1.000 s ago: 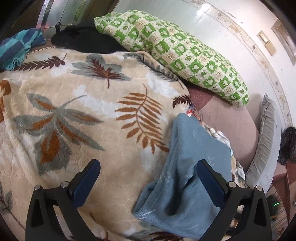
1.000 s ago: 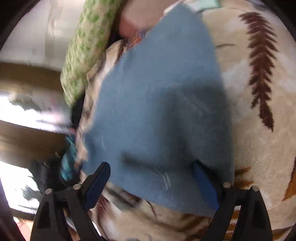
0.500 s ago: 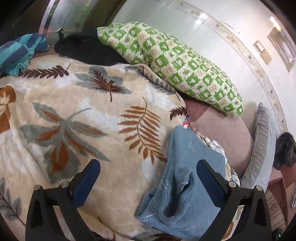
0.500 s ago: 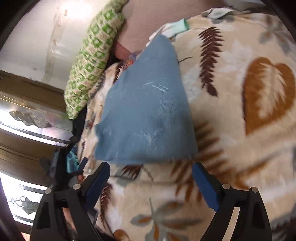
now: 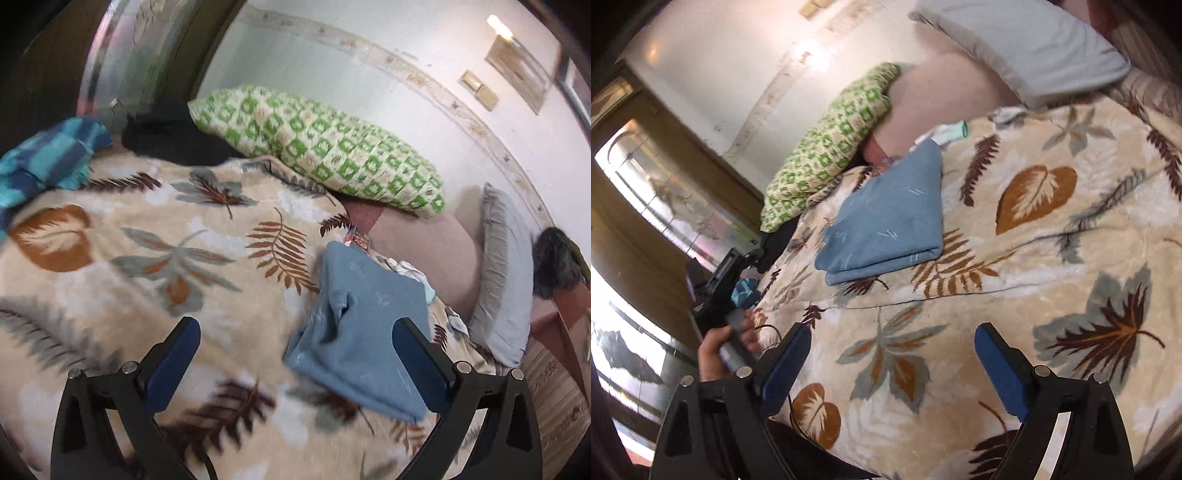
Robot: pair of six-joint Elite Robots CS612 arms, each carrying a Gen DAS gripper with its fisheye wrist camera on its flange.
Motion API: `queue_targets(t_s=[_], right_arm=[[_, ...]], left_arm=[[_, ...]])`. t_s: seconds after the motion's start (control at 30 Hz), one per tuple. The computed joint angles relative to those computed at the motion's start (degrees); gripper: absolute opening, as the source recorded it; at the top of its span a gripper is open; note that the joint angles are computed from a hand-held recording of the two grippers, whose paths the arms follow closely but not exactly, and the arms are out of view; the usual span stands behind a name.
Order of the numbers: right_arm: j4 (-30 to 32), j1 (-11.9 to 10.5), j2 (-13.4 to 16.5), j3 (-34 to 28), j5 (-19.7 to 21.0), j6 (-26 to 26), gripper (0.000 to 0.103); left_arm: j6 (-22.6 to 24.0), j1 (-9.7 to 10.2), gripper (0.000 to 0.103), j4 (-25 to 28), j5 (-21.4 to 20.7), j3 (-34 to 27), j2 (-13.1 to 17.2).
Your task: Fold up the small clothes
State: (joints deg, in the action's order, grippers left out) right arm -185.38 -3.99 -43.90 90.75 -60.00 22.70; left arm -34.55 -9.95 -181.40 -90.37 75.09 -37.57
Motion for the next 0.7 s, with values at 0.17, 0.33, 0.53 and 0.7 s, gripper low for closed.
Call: queue_targets(t_s=[0.17, 0.33, 0.53, 0.7], right_arm=[[-4.2, -1.0, 0.3, 1.2, 4.8, 0.4, 0.092], [-7.4, -1.8, 0.8, 1.8, 9.5, 2.5, 0.092], [-9.4, -2.5, 0.0, 2.3, 10.4, 0.8, 0.092], [-4.6, -2.8, -0.1, -0.3, 8.6, -3.9, 0.092]], left_arm=[[-1.9, -0.2, 0.103, -5.2, 1.5, 8.7, -5.9], [-2.3, -0.75, 0.103, -7.3, -0.1, 12.5, -9.8], [-1.7, -1.48, 0.103, -10.8, -2.3, 12.1, -10.3], [-1.5, -0.94, 0.103, -5.1, -4.8, 4.9, -5.9]])
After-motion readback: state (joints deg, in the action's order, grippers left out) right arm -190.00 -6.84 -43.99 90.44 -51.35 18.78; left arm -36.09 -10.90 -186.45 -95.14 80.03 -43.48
